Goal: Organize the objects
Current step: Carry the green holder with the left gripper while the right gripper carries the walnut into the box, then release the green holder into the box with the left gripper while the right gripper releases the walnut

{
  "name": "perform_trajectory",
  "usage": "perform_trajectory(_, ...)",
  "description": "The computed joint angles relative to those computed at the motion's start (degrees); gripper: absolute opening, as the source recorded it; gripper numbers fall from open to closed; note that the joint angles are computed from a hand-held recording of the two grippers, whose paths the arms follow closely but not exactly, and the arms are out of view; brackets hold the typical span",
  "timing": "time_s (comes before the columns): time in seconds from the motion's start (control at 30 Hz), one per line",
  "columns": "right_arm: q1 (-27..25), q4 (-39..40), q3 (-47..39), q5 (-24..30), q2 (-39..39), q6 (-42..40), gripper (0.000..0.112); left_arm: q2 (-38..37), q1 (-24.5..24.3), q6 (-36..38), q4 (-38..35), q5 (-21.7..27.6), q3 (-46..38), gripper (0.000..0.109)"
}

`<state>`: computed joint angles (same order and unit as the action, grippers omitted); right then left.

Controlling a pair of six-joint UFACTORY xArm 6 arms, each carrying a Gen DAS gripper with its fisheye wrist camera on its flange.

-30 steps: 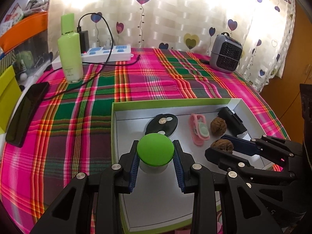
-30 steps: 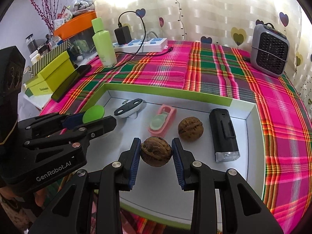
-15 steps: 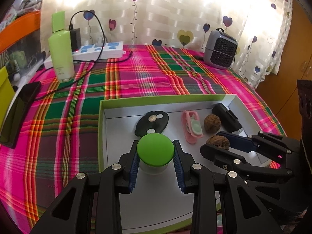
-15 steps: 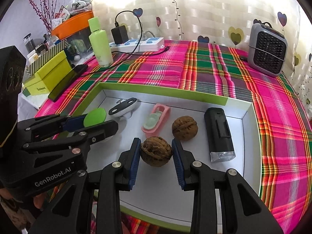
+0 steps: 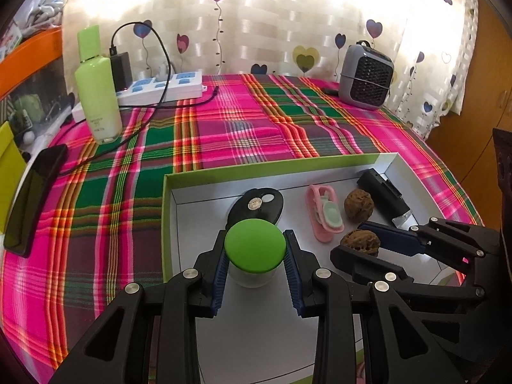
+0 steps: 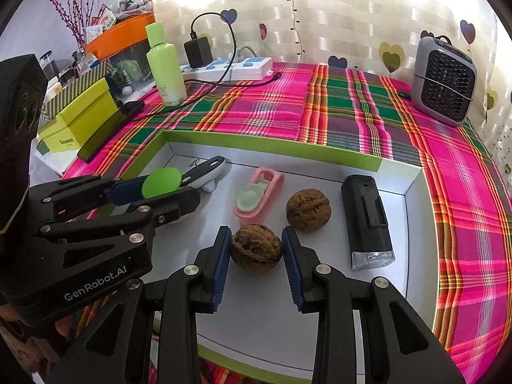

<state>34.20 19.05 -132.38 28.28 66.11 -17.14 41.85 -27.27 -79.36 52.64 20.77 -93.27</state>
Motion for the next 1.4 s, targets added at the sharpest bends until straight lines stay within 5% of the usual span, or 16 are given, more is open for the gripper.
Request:
perform_trajectory(1.23,-0.1,1.0,-2.6,0.9,1.6,0.0,0.034,0.1,-0.2,0.1,0.0,1.2,-0.2,0.035)
perform_trajectory(1.4,-0.2,1.0,-0.6,-0.6,0.4,0.2,0.043,-0.8,-0.4,-1.5,1.2,1.9,0.8,0.035)
